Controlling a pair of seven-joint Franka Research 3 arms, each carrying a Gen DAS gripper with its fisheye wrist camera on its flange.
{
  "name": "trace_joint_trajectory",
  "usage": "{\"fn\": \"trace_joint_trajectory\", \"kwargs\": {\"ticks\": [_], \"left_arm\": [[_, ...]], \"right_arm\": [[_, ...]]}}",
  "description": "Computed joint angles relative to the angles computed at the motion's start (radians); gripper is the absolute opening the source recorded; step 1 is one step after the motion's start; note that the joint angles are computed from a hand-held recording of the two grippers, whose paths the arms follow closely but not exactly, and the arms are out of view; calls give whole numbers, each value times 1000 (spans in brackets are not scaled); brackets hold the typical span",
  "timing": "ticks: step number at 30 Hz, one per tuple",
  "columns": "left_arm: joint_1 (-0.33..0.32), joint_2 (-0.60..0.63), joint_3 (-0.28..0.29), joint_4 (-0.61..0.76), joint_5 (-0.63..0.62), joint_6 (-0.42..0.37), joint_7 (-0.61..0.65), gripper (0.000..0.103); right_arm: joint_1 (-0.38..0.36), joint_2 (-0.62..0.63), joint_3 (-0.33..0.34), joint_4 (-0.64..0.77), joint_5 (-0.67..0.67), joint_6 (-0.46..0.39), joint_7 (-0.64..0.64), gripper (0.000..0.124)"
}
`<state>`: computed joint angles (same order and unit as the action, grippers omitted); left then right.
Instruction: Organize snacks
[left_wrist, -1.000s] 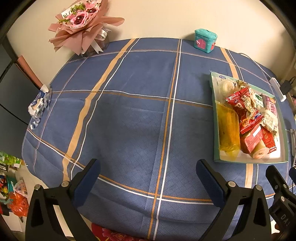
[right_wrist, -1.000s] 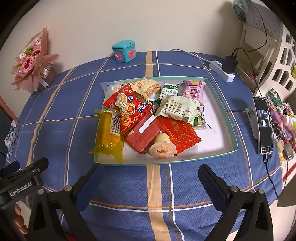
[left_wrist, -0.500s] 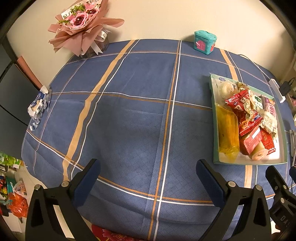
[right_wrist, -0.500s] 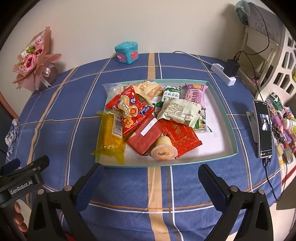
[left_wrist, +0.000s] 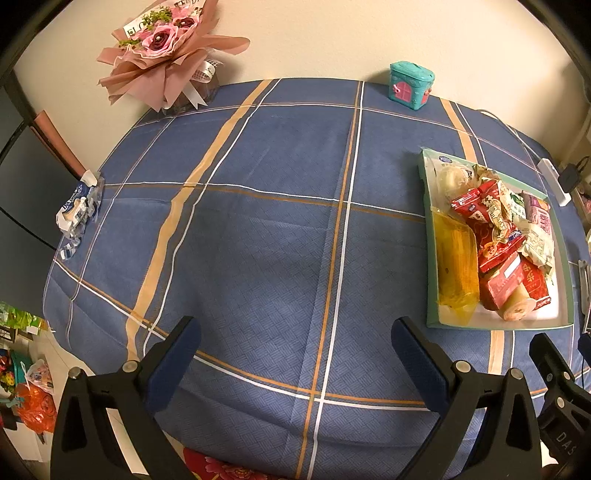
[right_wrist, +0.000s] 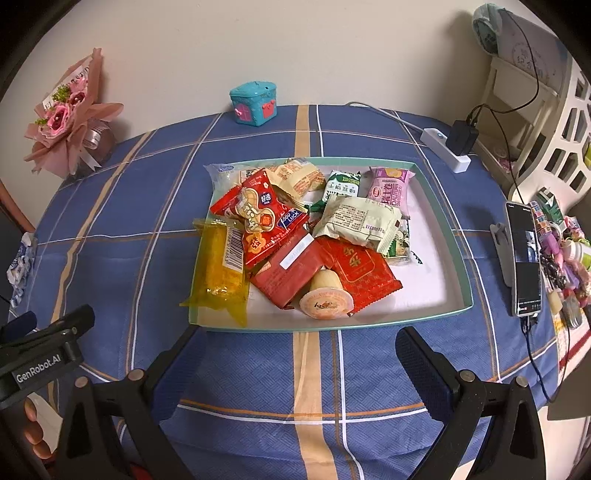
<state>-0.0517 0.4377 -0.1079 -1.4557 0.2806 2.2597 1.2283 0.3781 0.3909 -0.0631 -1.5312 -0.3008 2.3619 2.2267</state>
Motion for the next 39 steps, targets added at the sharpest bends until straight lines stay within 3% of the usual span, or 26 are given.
{"fn": "trace_joint_trajectory", "kwargs": {"ticks": [39], "left_arm": [[0,-6,-1,-9,-4,14,-5,103]], "right_arm": [[0,0,0,1,2,-7,-4,103]]}}
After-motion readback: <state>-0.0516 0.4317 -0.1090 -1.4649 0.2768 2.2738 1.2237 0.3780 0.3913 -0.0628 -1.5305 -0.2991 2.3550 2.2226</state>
